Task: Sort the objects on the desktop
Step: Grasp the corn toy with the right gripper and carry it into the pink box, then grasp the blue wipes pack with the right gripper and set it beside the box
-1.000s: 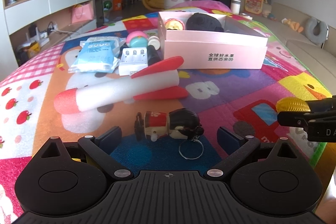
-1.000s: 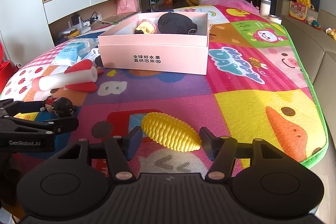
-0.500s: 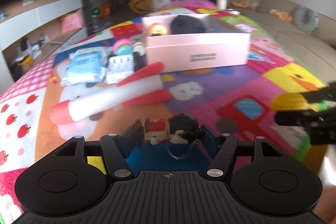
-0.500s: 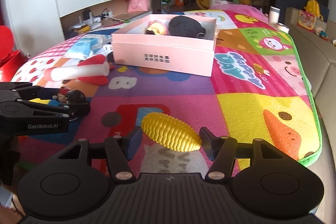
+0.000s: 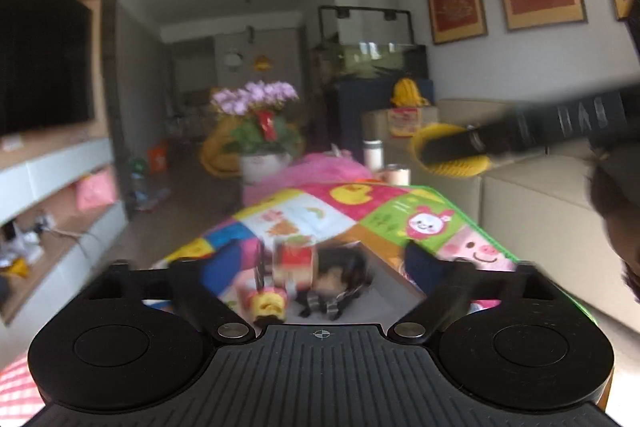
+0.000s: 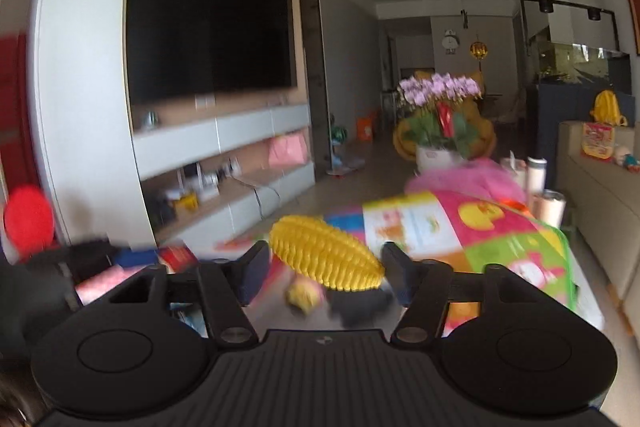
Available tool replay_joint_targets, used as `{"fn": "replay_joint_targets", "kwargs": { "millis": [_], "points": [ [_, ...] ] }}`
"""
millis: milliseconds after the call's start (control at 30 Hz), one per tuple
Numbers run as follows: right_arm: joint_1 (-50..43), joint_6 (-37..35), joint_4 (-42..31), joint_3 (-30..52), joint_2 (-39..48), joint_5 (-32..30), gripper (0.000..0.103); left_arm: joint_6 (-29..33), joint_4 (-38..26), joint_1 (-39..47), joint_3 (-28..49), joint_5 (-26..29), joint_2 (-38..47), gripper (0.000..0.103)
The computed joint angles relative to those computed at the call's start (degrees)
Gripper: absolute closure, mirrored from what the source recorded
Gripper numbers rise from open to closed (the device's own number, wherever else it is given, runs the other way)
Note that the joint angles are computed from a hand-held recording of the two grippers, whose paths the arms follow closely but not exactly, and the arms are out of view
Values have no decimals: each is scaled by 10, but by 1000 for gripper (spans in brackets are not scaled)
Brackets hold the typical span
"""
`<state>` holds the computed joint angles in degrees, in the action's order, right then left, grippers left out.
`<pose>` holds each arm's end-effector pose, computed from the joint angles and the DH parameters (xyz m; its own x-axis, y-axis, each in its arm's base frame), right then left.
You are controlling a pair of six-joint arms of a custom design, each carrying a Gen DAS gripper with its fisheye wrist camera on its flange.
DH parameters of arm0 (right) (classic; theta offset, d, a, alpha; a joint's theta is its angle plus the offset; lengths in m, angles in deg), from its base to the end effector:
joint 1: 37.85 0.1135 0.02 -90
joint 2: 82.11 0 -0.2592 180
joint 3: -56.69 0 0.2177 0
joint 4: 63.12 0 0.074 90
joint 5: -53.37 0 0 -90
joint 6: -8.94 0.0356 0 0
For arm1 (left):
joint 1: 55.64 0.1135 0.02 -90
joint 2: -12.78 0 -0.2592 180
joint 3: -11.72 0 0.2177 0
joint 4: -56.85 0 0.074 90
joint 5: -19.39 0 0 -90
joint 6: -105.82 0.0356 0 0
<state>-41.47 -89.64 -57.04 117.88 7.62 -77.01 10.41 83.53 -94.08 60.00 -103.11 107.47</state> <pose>0.3043 0.0039 0.2301 -0.2950 -0.0952 -0.9507 -0.6002 0.7927 0.1069 0.2384 -0.1648 0.1790 -0.2753 0.1170 -0.9542 0.1027 0.9905 0.0918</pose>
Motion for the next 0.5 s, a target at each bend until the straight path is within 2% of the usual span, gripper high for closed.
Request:
{"fn": "replay_joint_targets", "kwargs": {
  "millis": [33, 100, 233, 333, 400, 500],
  "points": [
    [11, 16, -4, 28, 18, 14, 22, -15, -14, 7, 3, 2, 1, 8],
    [27, 28, 3, 50, 36, 47, 22, -40, -10, 6, -27, -9, -4, 6],
    [31, 15, 26, 29, 55, 57, 21, -115, -24, -35, -103, -65, -2, 5],
    [53, 9, -3, 36, 74, 84, 21, -203, -52, -62, -145, -93, 14, 4],
    [72, 6, -27, 44, 84, 98, 21, -256, -46, -62, -186, -81, 10, 4],
    [110, -8, -55, 45, 92, 103, 21, -342, -38, -80, -229, -98, 18, 3]
  ]
}}
